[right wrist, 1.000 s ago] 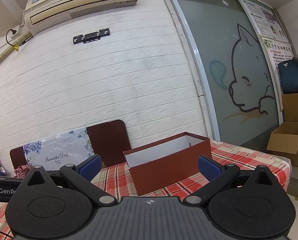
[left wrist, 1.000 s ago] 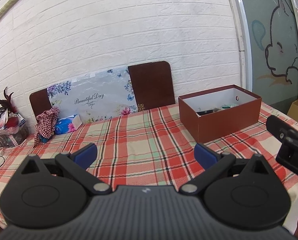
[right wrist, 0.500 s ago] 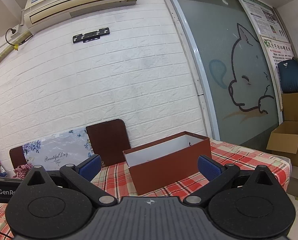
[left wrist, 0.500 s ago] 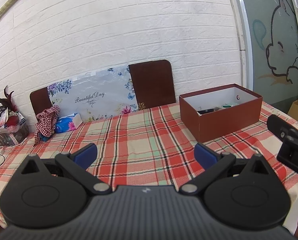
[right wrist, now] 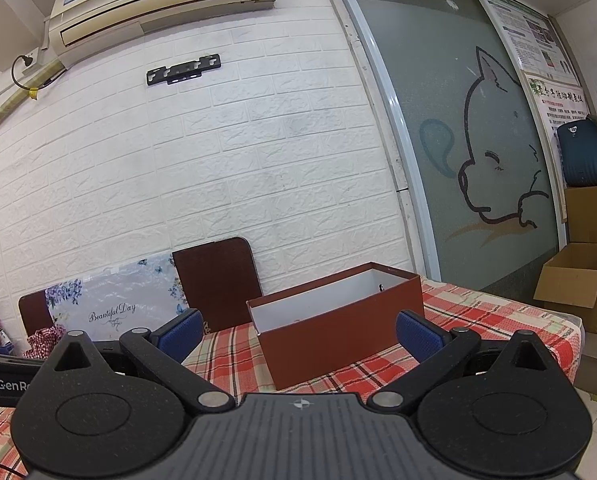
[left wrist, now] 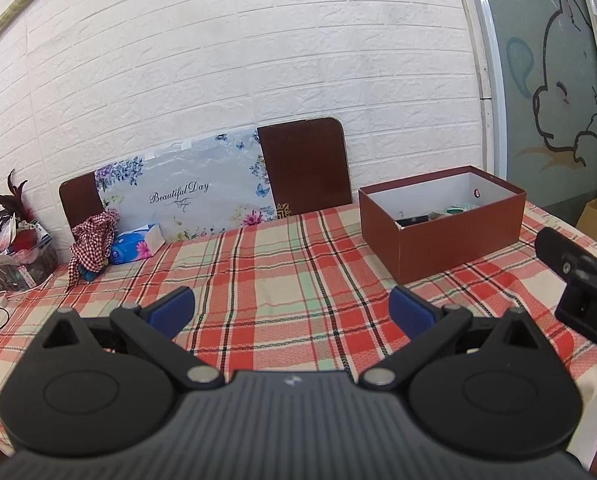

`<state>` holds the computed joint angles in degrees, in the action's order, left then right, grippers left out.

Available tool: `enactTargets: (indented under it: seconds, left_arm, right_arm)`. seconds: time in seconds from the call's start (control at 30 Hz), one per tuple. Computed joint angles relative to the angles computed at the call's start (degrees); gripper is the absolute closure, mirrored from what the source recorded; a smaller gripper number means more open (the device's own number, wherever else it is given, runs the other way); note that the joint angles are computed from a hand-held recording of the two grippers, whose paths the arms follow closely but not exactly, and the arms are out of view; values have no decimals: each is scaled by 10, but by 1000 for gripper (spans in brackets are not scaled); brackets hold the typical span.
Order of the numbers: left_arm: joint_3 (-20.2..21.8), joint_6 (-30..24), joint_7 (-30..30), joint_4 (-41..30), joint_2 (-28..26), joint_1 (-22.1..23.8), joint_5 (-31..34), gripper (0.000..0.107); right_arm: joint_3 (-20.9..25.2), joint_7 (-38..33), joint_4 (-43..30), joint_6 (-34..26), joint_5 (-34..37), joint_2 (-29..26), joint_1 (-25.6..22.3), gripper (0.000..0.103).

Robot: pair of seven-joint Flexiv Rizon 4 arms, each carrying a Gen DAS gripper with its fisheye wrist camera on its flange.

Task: Organize objects

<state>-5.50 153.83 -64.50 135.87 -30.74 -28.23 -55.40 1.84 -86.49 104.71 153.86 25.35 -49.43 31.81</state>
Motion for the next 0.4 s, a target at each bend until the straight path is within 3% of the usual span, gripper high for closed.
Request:
enactTargets:
  seconds: [0.4]
  left_arm:
    - [4, -22, -6, 5, 6, 4, 23, 4]
  right_arm:
    - [-1, 7, 2, -3, -16, -1, -9, 1]
